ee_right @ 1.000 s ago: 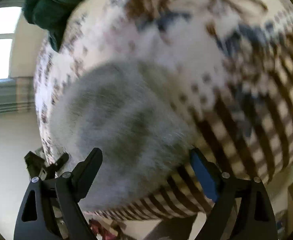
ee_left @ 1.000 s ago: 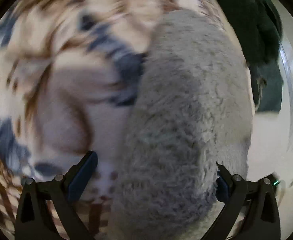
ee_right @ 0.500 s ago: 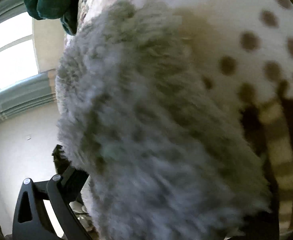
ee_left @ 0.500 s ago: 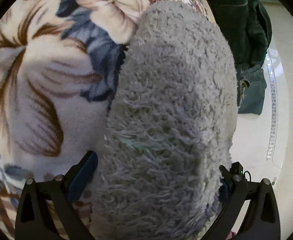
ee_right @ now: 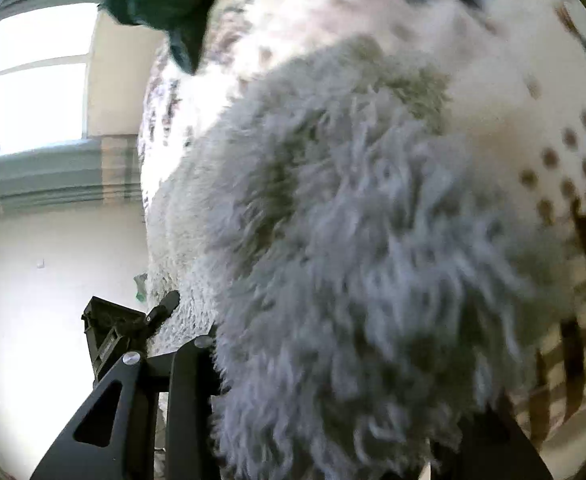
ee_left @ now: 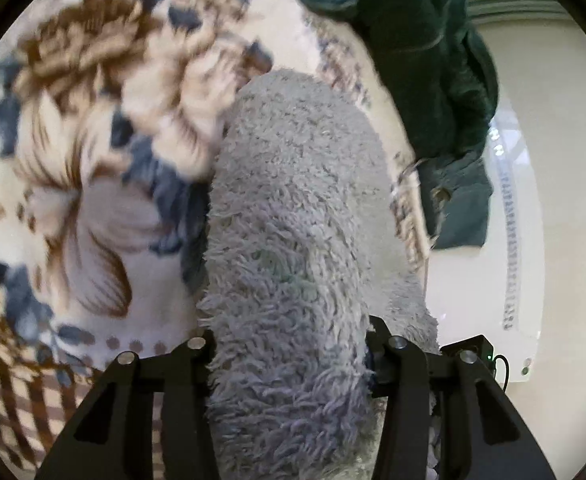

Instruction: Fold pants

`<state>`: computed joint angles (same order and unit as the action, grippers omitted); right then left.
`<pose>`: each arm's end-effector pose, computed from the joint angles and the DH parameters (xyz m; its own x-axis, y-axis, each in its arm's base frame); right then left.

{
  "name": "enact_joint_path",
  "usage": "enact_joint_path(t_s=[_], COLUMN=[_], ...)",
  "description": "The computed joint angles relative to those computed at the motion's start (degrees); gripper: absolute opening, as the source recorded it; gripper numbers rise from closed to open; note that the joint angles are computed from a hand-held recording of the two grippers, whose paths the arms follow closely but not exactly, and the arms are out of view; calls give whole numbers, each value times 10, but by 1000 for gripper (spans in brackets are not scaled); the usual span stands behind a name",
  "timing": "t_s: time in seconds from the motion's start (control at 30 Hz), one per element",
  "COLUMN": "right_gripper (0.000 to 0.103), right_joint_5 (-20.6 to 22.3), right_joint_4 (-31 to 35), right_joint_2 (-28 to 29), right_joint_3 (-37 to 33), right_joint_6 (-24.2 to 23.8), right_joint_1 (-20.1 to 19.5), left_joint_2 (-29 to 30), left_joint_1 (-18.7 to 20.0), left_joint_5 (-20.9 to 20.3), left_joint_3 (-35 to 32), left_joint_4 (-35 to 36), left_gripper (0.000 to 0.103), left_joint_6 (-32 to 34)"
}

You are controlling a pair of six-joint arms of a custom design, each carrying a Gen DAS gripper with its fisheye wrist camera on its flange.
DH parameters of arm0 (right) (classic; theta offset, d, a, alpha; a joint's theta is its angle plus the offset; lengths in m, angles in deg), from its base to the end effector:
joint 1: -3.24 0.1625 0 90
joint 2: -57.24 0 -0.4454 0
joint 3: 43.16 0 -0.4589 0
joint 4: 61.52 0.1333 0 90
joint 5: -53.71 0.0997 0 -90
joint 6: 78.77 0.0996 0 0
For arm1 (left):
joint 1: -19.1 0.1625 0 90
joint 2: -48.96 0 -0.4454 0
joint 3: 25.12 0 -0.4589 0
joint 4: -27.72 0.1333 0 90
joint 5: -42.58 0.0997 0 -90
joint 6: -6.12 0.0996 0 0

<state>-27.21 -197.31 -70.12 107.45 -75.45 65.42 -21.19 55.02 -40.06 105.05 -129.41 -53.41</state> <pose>0.0006 -0.3182 0.2828 -0.8751 0.4540 -0.1677 0.4825 0.7919 -0.3742 -0.3125 -0.4067 0.0983 -0.9942 -0.0992 0.0422 -0.1050 0.9794 -0.1723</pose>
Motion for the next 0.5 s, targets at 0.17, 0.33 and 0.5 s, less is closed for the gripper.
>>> enact_joint_path(t_s=[0.17, 0.33, 0.5], right_gripper=[38, 38, 38], right_joint_5=[-54, -97, -111], right_joint_4=[-103, -238, -318], right_joint_2=[134, 356, 575], right_joint_3=[-64, -178, -337], right_joint_6=[74, 133, 141], right_joint_1=[141, 261, 314], left_joint_2=[-36, -49, -21], left_joint_1=[43, 131, 237], left_joint_5=[19, 18, 8], left_joint_3=[-31, -102, -234], left_joint_4=[-4, 23, 75], left_gripper=[43, 43, 43], left_joint_6=[54, 155, 270])
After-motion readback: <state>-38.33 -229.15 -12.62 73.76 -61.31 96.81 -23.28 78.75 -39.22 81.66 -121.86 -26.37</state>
